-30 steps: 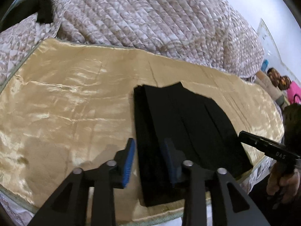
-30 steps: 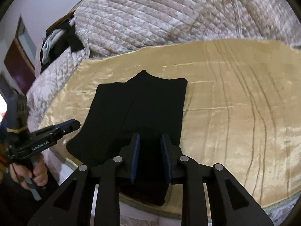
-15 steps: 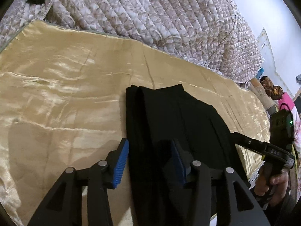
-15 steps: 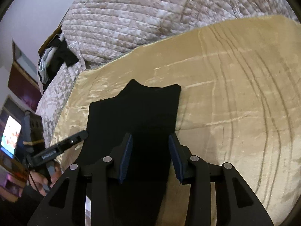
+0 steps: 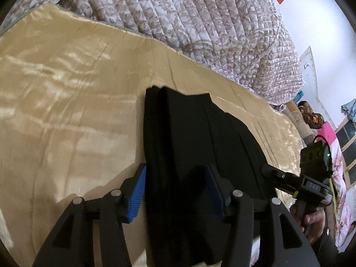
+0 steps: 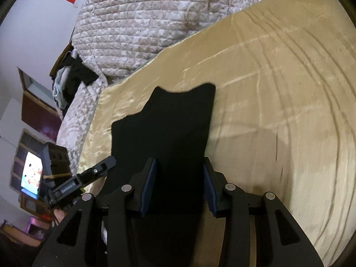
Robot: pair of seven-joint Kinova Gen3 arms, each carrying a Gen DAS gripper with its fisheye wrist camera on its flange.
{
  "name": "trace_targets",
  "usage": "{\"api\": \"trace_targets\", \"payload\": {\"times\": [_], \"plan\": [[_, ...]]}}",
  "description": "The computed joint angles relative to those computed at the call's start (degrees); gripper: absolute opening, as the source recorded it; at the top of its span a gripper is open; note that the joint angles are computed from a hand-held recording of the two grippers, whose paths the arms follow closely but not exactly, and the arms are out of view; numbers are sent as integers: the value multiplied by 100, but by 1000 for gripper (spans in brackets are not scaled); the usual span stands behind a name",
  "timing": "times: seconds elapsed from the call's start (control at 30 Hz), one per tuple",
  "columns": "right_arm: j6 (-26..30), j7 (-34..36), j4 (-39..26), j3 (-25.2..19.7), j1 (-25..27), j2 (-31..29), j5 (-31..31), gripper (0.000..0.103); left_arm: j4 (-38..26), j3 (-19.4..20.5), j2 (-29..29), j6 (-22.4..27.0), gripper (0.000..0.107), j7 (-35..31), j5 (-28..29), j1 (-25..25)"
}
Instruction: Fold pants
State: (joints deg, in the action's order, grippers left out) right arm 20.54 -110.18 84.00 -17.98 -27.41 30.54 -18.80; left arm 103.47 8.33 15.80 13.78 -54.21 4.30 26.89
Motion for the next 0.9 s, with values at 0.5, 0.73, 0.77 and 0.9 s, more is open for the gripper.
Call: {"api": "trace_targets", "payload": {"times": [0.5,0.73,0.77,0.9], "plan": [[-108,-176,-97,195,-225,77,143,40,-444,-665,205,327,53,694,-651,709],[-123,-530,-7,437,-470,-32,429,26,-613,-1086,162,616,33,1620,-1701,1306],[-118,-591,-18,481,-508,-40,472,23,-650,-1053,146,659,30,1683,-1802,1300],[-109,-854,-88,711,-769,-153,758,17,-773,-779,54,748,23,1675,-1976,1104]]}}
